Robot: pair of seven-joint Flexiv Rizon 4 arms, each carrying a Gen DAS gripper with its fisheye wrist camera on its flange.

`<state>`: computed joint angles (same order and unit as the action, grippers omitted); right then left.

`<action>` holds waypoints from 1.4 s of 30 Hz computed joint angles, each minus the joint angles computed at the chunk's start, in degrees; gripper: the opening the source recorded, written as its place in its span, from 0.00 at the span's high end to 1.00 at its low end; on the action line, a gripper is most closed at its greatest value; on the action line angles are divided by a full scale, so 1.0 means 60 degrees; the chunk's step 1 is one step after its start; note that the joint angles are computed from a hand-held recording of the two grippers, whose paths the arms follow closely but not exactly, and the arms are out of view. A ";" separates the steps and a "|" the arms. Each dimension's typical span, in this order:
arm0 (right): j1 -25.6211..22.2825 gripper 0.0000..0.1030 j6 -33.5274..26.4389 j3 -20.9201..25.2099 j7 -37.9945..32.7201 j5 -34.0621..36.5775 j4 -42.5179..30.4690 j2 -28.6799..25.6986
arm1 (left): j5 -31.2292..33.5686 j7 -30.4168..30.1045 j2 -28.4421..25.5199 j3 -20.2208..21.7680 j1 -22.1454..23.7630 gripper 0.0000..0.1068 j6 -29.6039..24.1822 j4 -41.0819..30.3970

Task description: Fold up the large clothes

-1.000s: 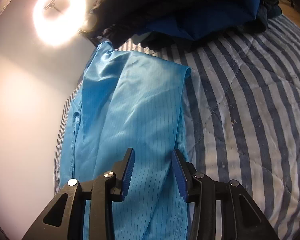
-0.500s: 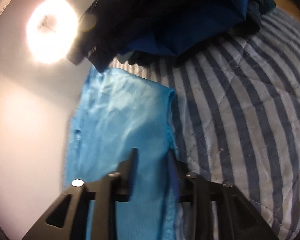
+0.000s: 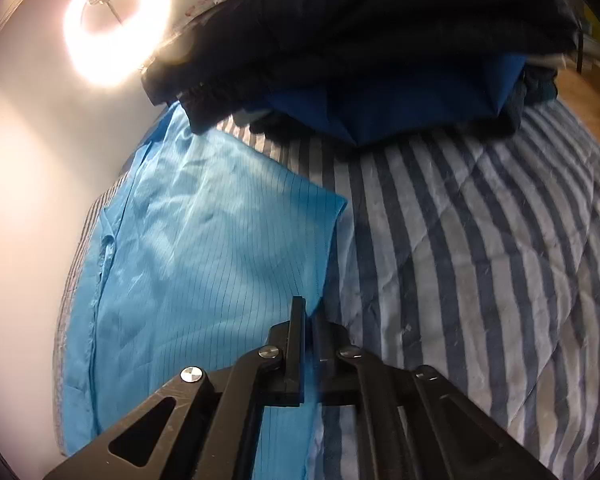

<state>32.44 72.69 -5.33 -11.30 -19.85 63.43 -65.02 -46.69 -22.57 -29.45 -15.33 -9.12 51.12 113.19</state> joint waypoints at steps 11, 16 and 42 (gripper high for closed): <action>0.1696 0.72 0.1680 -0.2003 0.1379 -0.0938 0.3350 0.2166 | -0.1729 0.1477 0.1030 0.0179 0.0366 0.77 0.0109 0.0803; 0.3294 0.72 0.2702 -0.3417 0.1825 -0.1272 0.4897 0.2987 | -0.2682 0.1738 0.1169 0.0539 0.0436 0.77 0.0220 0.0823; 0.4815 0.39 0.6362 -0.2854 0.0976 0.3419 0.5670 0.1234 | -0.3919 0.2380 -0.0435 -0.1074 0.0194 0.77 0.3198 0.0329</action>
